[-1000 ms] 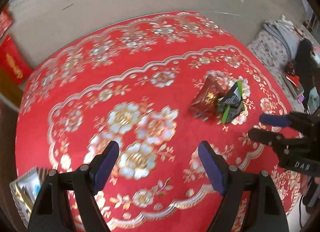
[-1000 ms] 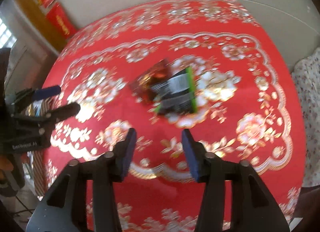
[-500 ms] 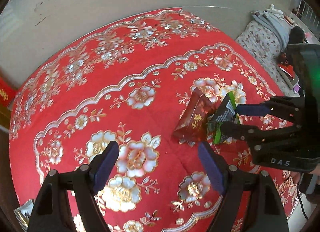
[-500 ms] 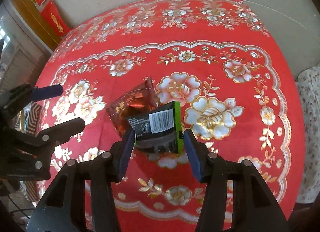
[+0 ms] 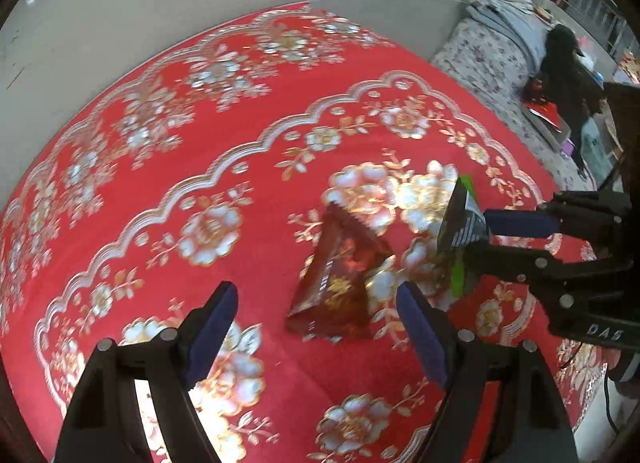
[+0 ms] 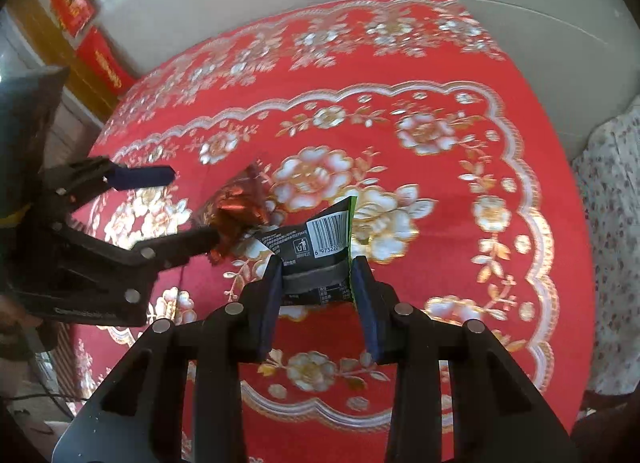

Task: Organize snacks
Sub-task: 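Grasp the black green-edged packet with the right gripper while the left gripper grasps the red foil packet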

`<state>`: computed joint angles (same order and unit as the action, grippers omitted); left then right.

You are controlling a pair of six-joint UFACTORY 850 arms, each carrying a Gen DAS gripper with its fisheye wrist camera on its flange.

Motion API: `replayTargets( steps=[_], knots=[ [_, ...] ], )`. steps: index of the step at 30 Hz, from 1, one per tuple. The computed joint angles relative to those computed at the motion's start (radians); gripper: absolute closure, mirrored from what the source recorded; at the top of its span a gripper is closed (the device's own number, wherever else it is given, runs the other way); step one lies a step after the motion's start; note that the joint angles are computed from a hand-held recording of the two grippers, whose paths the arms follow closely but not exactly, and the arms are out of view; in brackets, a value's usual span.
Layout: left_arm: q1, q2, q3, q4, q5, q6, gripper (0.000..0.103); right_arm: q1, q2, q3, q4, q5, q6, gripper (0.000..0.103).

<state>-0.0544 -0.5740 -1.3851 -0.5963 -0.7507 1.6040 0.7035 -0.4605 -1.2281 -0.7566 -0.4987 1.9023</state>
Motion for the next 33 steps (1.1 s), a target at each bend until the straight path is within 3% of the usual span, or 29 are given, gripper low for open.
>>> replayTargets(
  steps=[6,7,8,9,17,33],
  knots=[
    [-0.029,-0.026,-0.01,0.034,0.014,-0.039,0.021,-0.002,0.021,0.021,-0.012,-0.012,0.027,0.069],
    [-0.03,-0.031,-0.013,0.038,0.011,-0.05,0.034,-0.001,0.025,0.026,-0.022,-0.009,0.043,0.069],
    [-0.029,-0.038,-0.02,0.044,0.008,-0.062,0.056,0.001,0.028,0.03,-0.034,-0.008,0.063,0.069],
    [-0.029,-0.043,-0.025,0.057,0.01,-0.082,0.063,0.002,0.03,0.035,-0.045,-0.005,0.082,0.069],
    [-0.007,-0.034,-0.009,0.031,0.058,-0.101,0.068,0.016,0.024,0.037,-0.082,0.018,0.155,0.069],
    [0.077,0.051,0.09,-0.046,0.118,-0.059,0.068,0.065,-0.066,-0.093,0.033,-0.007,0.01,0.069]
  ],
)
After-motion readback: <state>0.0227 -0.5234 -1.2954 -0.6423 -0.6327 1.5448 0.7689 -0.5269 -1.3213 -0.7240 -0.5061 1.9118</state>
